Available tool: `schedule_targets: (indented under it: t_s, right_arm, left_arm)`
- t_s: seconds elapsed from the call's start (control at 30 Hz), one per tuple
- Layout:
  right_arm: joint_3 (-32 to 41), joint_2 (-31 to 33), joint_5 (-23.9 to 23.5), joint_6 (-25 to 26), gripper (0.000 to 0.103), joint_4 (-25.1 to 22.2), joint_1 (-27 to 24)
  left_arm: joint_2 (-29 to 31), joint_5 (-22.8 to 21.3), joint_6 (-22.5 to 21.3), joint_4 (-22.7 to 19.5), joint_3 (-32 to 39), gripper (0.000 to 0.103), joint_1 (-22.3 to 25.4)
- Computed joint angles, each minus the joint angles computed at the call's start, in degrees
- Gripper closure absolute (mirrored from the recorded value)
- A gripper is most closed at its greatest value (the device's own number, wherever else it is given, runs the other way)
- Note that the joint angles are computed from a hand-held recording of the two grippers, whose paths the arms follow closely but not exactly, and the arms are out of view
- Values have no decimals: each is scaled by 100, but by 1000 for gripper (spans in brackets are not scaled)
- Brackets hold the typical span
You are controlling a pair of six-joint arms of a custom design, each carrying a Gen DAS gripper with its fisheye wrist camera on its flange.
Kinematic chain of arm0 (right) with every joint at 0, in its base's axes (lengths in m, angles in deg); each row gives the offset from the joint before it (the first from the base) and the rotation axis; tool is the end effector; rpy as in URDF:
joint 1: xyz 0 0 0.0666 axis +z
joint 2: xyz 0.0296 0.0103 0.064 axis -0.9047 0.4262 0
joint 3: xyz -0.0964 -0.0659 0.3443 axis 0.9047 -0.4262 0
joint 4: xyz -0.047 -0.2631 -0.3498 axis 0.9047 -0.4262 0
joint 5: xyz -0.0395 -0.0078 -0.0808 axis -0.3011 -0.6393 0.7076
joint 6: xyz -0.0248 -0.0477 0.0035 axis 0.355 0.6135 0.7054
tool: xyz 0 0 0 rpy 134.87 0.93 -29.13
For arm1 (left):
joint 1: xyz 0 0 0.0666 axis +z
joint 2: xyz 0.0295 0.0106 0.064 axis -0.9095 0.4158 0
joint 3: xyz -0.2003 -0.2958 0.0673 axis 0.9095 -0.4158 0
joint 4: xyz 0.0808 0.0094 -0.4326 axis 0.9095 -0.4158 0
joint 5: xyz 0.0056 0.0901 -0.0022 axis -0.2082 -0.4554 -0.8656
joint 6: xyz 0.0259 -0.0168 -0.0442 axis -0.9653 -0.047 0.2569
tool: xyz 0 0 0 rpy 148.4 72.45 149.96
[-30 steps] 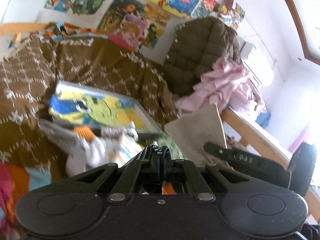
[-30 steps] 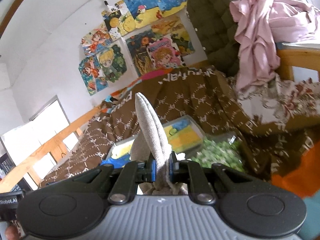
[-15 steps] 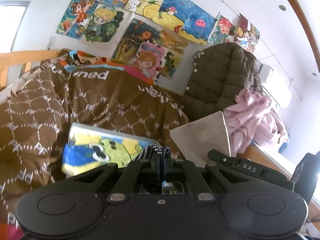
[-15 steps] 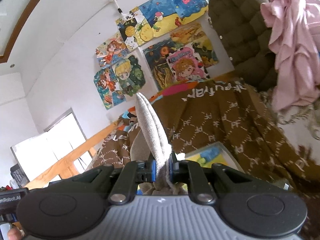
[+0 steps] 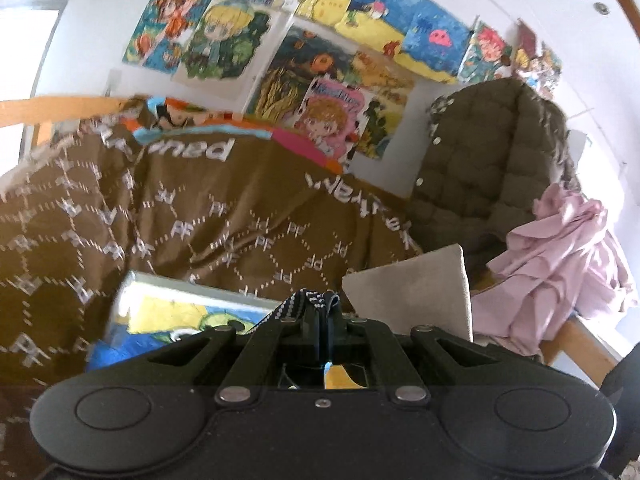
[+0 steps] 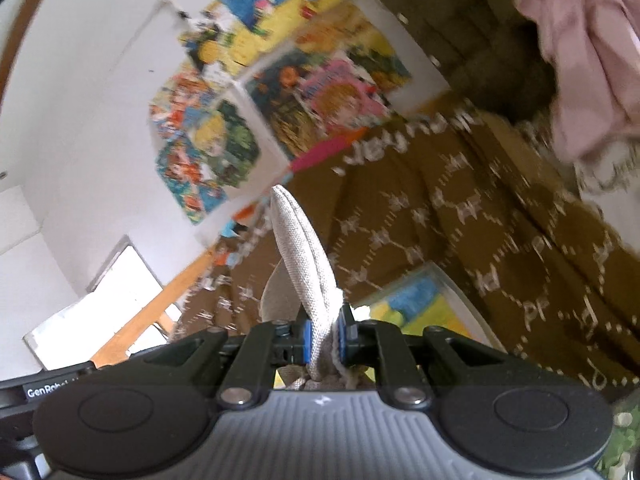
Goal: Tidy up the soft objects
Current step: 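Carry the pouch and the striped cloth with both tools over the cartoon tray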
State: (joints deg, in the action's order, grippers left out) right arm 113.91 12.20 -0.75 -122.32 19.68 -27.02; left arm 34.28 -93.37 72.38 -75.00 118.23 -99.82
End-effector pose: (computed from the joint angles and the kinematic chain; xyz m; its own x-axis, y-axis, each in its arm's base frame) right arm 0.3921 0.3063 0.2807 -0.5306 0.3021 -0.7919 -0.4444 0.6964 0.5634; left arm 0.2584 -0.1532 0.3435 -0.2586 -0.4197 -0.8700 -0.1499 0.9072 -0.3931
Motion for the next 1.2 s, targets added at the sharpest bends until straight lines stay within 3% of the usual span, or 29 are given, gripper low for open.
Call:
schedule_targets:
  t_s: [0.27, 0.57, 0.7, 0.87, 0.97, 1.03, 1.2]
  right_arm:
    - [506, 578, -111, 136, 89, -976, -193]
    - [711, 659, -62, 383, 87, -1575, -93]
    - [771, 666, 16, 483, 81, -1773, -49]
    - [832, 642, 21, 545, 73, -2006, -31]
    - [832, 606, -36, 555, 68, -2052, -28]
    - [826, 562, -18, 608, 57, -2091, -2]
    - [763, 361, 155, 749, 41, -2197, 66]
  left_arm:
    - [1121, 541, 360, 689, 127, 100, 396]
    - [1584, 975, 848, 412, 149, 100, 618]
    - [1702, 1212, 1114, 108, 211, 98, 750]
    - [1666, 1317, 1422, -129, 188, 83, 827]
    - [1573, 1330, 1596, -187, 132, 69, 842]
    - [1512, 1274, 1655, -260, 121, 52, 828]
    - [1230, 1017, 1807, -402, 43, 35, 724]
